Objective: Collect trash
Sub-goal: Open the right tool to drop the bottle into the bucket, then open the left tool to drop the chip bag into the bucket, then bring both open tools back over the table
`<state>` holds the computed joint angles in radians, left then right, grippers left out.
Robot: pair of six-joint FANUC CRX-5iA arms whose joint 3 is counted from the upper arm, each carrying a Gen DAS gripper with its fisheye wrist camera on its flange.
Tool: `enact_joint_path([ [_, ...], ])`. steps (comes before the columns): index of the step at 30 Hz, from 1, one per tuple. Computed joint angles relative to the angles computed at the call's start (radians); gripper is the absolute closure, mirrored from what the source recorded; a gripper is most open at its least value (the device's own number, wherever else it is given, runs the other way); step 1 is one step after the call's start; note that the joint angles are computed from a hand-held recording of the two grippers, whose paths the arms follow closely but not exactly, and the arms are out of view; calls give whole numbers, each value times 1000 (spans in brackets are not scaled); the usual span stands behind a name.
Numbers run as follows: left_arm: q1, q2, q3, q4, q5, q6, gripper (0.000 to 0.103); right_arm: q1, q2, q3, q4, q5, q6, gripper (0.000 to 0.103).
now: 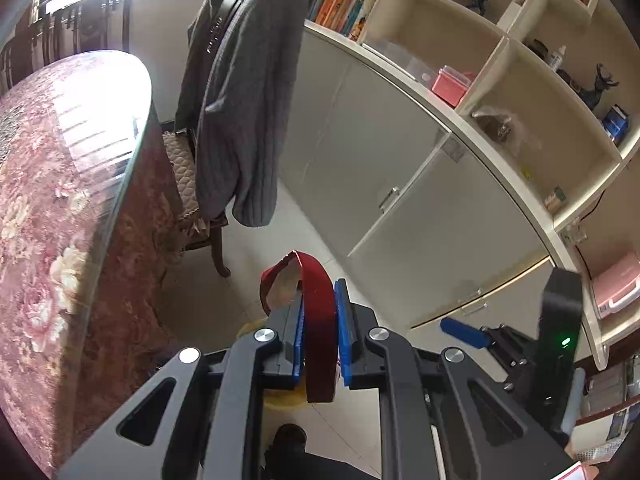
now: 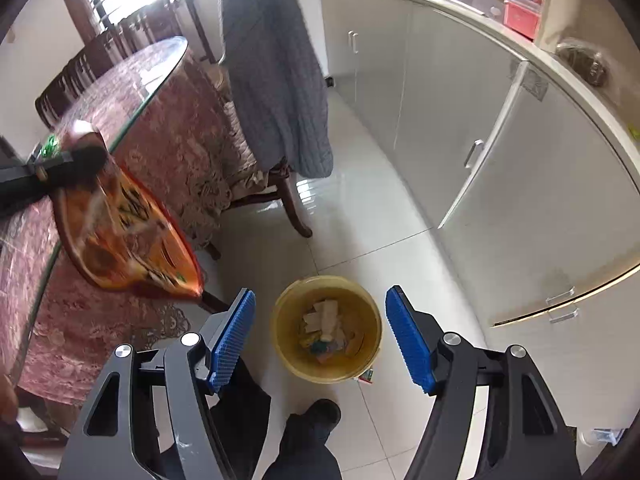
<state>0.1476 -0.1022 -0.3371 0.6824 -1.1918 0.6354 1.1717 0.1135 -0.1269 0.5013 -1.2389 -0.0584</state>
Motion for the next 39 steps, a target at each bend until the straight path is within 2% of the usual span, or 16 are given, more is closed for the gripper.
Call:
enact_joint_path([
  [7,-54,26,-31,-40,-3,15,89,16,-61,-49,41,-30,-73,37],
  [11,-98,81,-37,-58,0,9,89,19,-90,-75,44,-45,-99,37],
  [16,-157,142,-50,-73,43,25,89,19,-109,-95,27,-54,-119,37],
  [20,-191,139,-56,-100,74,33,87,15,-122,-107,20,-60,-116,37],
  [29,-216,162,-28,-129,76,52,84,0,-143,-127,21,-63,-126,37],
  [35,-184,141,-25,-99,71,49,84,-12,-139,-118,36,-37,-93,37],
  [37,-163,123,-24,-80,71,53,78,-18,-131,-107,54,-18,-75,37],
  [39,-135,96,-28,-59,80,56,64,-26,-117,-88,74,5,-48,37],
])
